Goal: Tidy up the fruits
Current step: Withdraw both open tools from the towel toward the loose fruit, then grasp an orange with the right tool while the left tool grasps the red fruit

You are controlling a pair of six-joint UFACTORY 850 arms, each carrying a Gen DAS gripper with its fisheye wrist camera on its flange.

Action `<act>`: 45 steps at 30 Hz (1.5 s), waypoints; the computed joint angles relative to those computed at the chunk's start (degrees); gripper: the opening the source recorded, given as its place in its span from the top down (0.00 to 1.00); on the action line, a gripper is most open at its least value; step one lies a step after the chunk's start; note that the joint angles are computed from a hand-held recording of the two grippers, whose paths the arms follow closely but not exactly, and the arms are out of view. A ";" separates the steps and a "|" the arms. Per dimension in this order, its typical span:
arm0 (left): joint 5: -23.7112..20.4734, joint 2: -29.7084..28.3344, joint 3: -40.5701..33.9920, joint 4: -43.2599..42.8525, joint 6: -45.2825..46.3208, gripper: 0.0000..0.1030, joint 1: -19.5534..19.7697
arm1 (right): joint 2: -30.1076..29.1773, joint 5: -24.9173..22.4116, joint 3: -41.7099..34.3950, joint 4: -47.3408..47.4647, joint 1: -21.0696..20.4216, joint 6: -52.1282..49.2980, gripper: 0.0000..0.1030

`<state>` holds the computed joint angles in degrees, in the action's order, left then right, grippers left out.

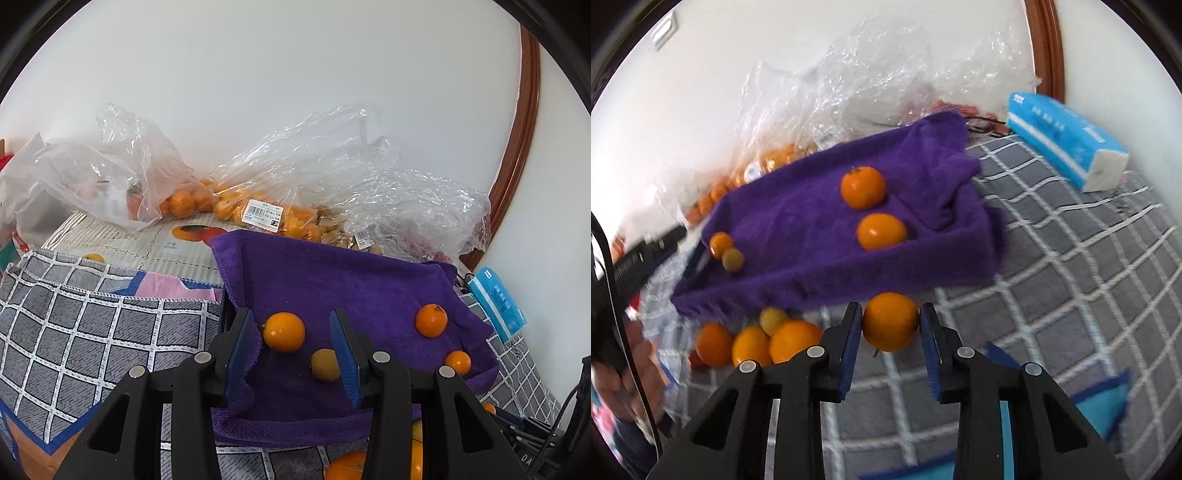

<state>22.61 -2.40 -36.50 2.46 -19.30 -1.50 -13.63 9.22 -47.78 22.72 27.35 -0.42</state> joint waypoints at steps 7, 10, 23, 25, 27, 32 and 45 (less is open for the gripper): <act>1.23 2.87 1.42 3.78 -1.42 0.60 0.31 | -0.89 1.46 1.32 5.69 0.30 -6.99 0.68; -1.40 5.34 2.04 9.35 -5.21 0.60 0.96 | -0.03 3.25 2.16 7.90 0.71 -9.40 0.69; -7.00 9.79 10.13 31.03 -20.85 0.58 0.29 | 2.45 9.30 5.81 0.89 1.20 -3.56 0.69; -8.68 9.60 10.46 25.55 -13.96 0.58 -0.91 | 1.95 8.09 5.11 3.49 1.36 -6.20 0.69; -8.07 9.69 11.05 25.46 -12.63 0.59 -0.91 | 1.81 8.17 4.87 5.89 1.81 -9.02 0.69; -9.08 8.16 10.33 29.83 -14.61 0.65 -1.47 | 2.28 9.06 5.56 1.71 1.54 -4.82 0.69; -8.58 5.08 8.03 44.44 -29.23 0.77 -0.30 | 2.40 9.37 5.77 0.79 1.62 -3.60 0.69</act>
